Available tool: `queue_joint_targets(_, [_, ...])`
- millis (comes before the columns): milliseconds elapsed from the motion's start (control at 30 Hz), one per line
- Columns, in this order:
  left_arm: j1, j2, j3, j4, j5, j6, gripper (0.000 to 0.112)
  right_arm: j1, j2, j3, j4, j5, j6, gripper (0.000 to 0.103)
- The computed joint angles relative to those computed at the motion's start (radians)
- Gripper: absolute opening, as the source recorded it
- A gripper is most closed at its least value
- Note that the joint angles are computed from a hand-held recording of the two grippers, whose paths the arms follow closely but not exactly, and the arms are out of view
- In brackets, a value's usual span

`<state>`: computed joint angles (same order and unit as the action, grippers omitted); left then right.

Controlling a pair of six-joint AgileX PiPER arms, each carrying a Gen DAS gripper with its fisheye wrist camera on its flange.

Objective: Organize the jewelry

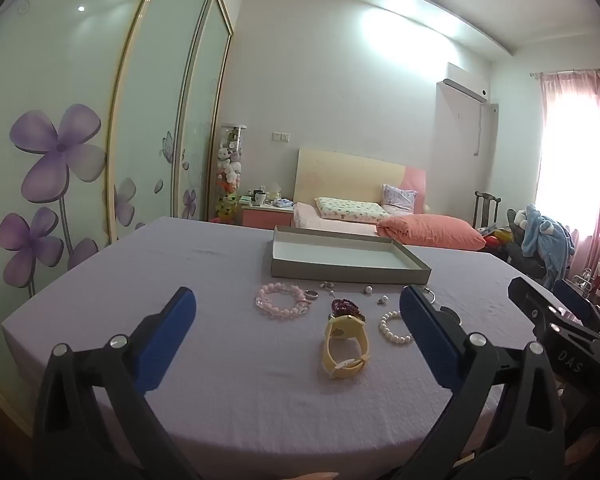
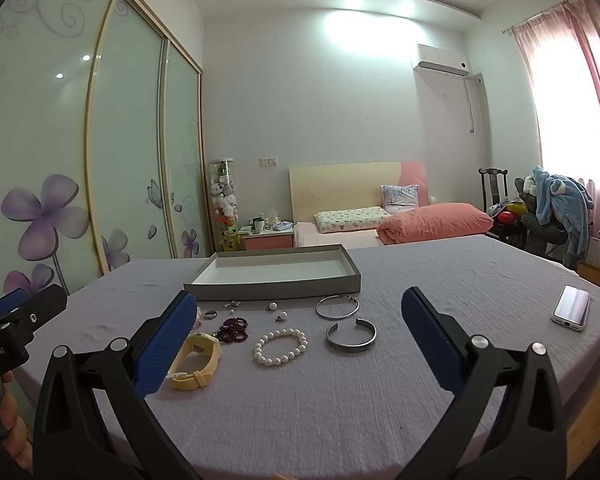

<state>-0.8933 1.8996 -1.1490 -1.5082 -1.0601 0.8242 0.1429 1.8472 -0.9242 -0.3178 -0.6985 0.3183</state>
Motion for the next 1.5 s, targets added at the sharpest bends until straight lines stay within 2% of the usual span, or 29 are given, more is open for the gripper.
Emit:
queue_joint_targets(1333, [0.011, -0.004, 0.006, -0.004, 0.007, 0.006, 0.099, 0.0, 0.004, -0.004, -0.003, 0.003, 0.008, 0.101])
queue_joint_targets(1500, [0.006, 0.024, -0.03, -0.019, 0.002, 0.02, 0.099, 0.0, 0.005, -0.005, -0.003, 0.004, 0.01, 0.101])
